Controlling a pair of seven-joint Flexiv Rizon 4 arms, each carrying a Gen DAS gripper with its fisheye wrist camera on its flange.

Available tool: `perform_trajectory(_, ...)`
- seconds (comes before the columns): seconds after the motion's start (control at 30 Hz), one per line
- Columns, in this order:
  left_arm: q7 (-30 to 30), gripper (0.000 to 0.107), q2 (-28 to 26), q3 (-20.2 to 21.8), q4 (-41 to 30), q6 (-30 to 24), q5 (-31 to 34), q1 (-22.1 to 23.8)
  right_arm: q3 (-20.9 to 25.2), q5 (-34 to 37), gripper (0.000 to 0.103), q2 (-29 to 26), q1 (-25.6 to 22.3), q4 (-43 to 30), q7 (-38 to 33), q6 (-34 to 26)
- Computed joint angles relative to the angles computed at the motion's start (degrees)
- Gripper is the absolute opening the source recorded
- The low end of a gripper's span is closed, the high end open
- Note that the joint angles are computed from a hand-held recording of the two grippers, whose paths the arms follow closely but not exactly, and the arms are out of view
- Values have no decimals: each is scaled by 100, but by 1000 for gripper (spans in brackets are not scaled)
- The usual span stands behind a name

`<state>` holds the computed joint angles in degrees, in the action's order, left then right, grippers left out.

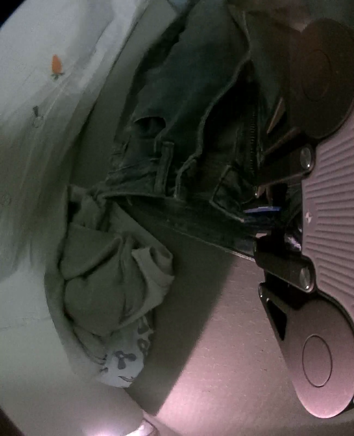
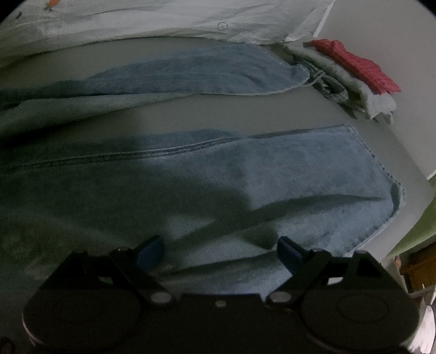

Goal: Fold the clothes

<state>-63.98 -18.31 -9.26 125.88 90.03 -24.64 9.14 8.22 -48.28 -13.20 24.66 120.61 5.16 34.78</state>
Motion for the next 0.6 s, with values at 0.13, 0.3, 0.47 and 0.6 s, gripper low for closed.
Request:
perform_trajectory(0.13,-673,21,49,834,-255,-450,430,-620,17,-11,91,150,-95,172,-146,236)
perform_trajectory(0.3,-1676,64,213,1318,-310,-297,973,-1108,47,-326,91,691,-278,712,455,452)
perform_trajectory(0.47,-2995,74,422,1977,-327,-55,1678,-1998,101,-582,91,1525,-792,1622,1426,430)
perform_trajectory(0.6,-4779,74,449,2985,-674,-540,3028,-3369,-117,-1011,86,2161,-1628,2423,1797,817)
